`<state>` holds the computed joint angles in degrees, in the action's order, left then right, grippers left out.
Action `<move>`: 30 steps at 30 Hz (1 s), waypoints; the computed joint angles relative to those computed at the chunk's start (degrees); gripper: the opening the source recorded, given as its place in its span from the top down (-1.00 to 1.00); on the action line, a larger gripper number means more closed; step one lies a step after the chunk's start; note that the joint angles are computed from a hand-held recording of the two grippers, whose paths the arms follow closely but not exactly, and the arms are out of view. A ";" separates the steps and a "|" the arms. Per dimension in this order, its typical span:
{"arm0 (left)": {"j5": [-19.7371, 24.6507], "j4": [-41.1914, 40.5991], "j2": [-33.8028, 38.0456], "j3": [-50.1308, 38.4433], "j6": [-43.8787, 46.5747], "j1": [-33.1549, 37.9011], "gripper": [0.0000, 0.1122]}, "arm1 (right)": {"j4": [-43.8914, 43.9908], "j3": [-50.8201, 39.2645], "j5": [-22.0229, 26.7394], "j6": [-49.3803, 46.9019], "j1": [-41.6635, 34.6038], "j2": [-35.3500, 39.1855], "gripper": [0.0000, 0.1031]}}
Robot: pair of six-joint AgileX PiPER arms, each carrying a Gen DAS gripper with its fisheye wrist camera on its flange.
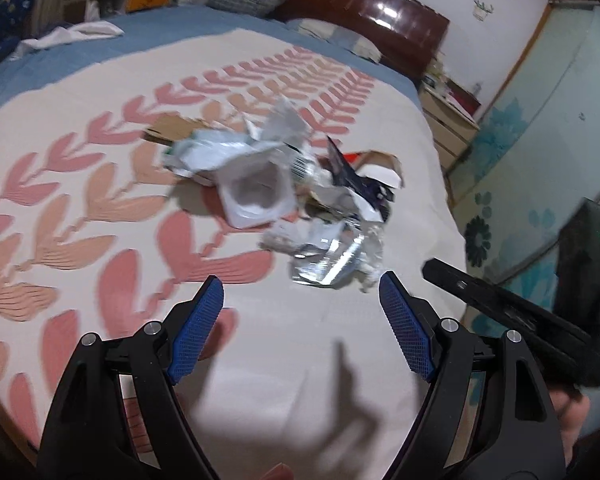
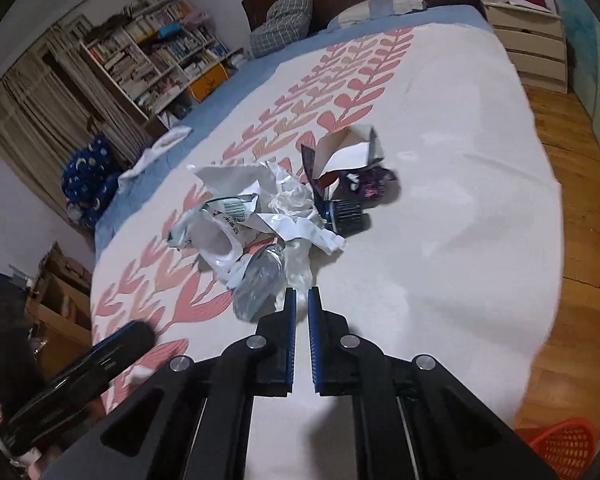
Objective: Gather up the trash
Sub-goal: 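Return both tools to the trash pile on the bed, then grasp the clear plastic bag with the left tool while the right tool grasps white tissue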
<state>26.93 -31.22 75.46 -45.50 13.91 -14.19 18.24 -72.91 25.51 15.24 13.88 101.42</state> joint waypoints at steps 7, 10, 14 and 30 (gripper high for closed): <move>-4.05 6.09 8.87 -5.20 -5.58 -7.33 -0.45 | 6.69 7.13 -0.68 -7.85 -3.37 -5.55 0.86; -4.87 8.29 12.30 -7.45 -8.05 -8.61 -0.45 | 9.12 9.08 -0.70 -10.85 -5.37 -6.98 0.85; -5.86 7.13 14.97 -9.32 -8.03 -8.76 -0.45 | 10.95 10.11 -0.92 -13.56 -7.39 -7.55 0.85; -3.29 -2.51 15.80 -9.08 -0.04 -5.27 0.91 | 9.27 7.56 -1.18 -13.20 -5.88 -5.82 0.82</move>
